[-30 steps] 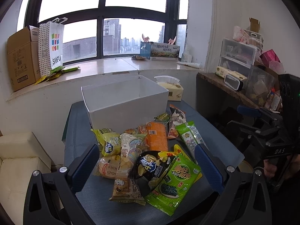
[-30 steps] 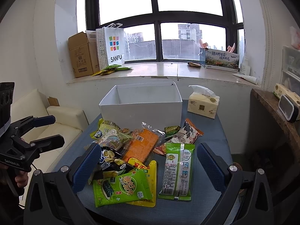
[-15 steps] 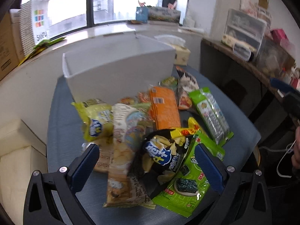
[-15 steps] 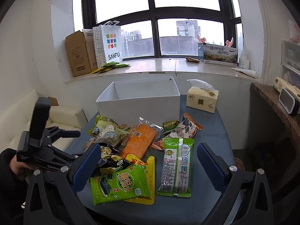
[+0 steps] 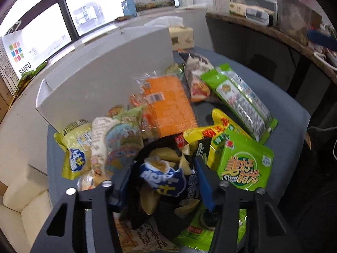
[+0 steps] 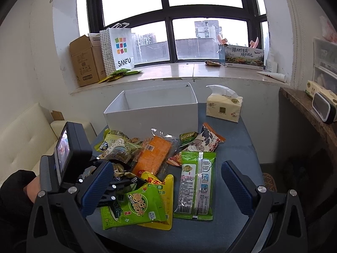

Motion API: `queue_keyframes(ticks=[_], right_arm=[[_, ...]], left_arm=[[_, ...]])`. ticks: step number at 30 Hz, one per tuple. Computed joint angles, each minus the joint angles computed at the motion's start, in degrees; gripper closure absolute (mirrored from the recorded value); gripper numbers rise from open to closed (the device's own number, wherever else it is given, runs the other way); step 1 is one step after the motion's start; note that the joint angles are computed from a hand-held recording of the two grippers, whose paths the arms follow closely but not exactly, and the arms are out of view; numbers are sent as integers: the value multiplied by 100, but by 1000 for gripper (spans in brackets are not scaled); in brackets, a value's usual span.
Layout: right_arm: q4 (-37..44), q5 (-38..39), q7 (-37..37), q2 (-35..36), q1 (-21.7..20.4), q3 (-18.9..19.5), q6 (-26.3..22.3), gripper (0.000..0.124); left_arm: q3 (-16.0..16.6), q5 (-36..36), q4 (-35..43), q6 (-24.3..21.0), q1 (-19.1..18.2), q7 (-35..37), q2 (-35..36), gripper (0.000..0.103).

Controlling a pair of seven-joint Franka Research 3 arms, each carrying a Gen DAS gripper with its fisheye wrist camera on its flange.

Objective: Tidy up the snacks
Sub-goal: 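Grasp the dark chips bag with the left tool while the right tool approaches the green seaweed pack, then carry the chips bag boxward with the left tool while the right tool lifts the seaweed pack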

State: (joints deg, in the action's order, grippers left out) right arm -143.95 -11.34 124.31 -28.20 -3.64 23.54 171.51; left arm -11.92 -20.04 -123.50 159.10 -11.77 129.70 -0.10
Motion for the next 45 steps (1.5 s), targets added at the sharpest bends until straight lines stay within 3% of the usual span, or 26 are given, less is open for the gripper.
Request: queue_keyframes(ticks=[7,11,14,16,19,20,24,29,32,35,36,37,39,45], right_arm=[[-4,-16,67,44,-26,-2,-29,21],[17,-48,-256,229,214,-209,-78,21],[111,-162,-1121,591,636,-549,17,21],[259,30,-2197,917,1304,-1098,-45,21],[637,551,-4178,1298,2225,-1732,-710,21],[734,505,-4645,1386,2277,-1699,-906,21],[1027,-994,-5289,1741,1997,-1123,-1381,21],[1467,-1390,-6288,2225,2329,-1173,-1996,21],[1807,-1044,-7008,2525,2545,-1298,-2457,21],[2168,-716,-7279,2824,2660,-1403,-2916,21],[2432,-563,-7318,2997,2690,-1433,-3201,28],[2604,-234,-7428,3087,2706,-1466,-3483,46],[2914,774,-7720,3146,2652,-1542,-3899,48],[2257,2410,-7891,2447,2547,-1701,-2838,48]], left_arm=[[180,-1587,-64,20,-51,1034,-420,50],[581,-2692,-151,-91,-220,1712,-922,50],[852,-3044,-234,-181,-282,1988,-1247,50],[1028,-3218,-353,-288,-317,2152,-1485,50],[1198,-3217,-484,-378,-328,2215,-1719,50],[1247,-3250,-550,-368,-347,2246,-1785,50],[1412,-3268,-621,-537,-369,2242,-1891,50],[1442,-3268,-664,-625,-377,2309,-1900,49],[1487,-3380,-706,-695,-388,2404,-1940,49],[1493,-3415,-717,-763,-342,2414,-1933,49],[1490,-3425,-720,-767,-325,2411,-1927,49],[1491,-3434,-715,-787,-305,2388,-1917,49],[1498,-3478,-707,-811,-271,2374,-1906,49],[1547,-3976,-673,-689,-252,2476,-1880,49]])
